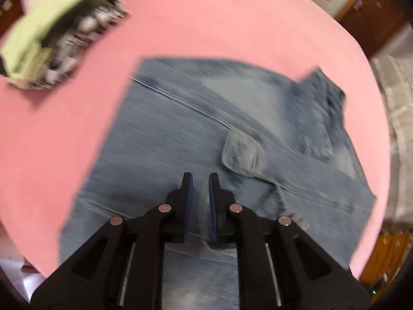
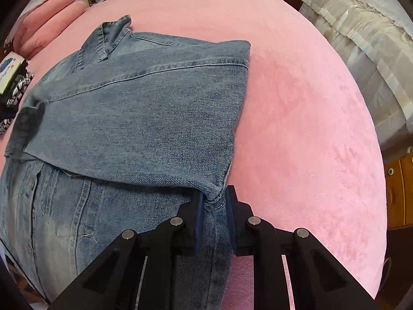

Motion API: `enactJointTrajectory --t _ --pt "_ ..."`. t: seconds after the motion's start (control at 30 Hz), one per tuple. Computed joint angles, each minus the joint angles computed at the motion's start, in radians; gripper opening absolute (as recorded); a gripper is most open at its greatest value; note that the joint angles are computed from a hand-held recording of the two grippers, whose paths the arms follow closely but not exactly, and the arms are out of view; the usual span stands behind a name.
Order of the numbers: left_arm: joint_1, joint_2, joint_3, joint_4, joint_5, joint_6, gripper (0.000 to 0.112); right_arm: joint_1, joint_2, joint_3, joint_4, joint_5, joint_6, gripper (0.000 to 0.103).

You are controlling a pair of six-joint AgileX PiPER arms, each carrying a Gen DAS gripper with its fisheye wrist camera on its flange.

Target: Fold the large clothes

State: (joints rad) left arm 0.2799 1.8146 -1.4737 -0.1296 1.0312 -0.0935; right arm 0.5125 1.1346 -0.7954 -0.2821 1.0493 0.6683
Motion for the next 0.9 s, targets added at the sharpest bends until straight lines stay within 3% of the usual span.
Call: enactJointTrajectory --t 0.17,0.33,0.5,0.6,0.67,0.77,0.9 --pt "0.078 -0.102 0.052 -0.001 0.009 0.009 0.01 0.013 -0.029 -0.044 0.023 0.063 0.045 0.017" --pt "0.064 -0.279 0.17 -0.103 0.013 0.121 0.01 0.146 -0.09 -0.109 -0.009 0.118 0.198 0.017" --pt "-0.068 -0.336 0.29 -0.312 0.062 0.242 0.01 0.126 -0.054 -0.108 0.2 -0.093 0.108 0.017" --pt "-0.227 -0.294 0.32 -0.343 0.018 0.224 0.01 0.106 0.042 -0.109 0.289 -0.229 0.059 0.017" --pt "-0.297 -0.25 0.329 -0.373 -0.034 0.182 0.008 0.08 0.115 -0.115 0.345 -0.284 0.015 0.007" --pt "-0.386 -0.129 0.27 -0.348 -0.053 0.104 0.006 0.036 0.246 -0.131 0.411 -0.323 -0.049 0.002" --pt "-0.463 -0.049 0.213 -0.1 -0.086 -0.061 0.006 -0.026 0.246 -0.095 0.43 -0.339 -0.102 0.001"
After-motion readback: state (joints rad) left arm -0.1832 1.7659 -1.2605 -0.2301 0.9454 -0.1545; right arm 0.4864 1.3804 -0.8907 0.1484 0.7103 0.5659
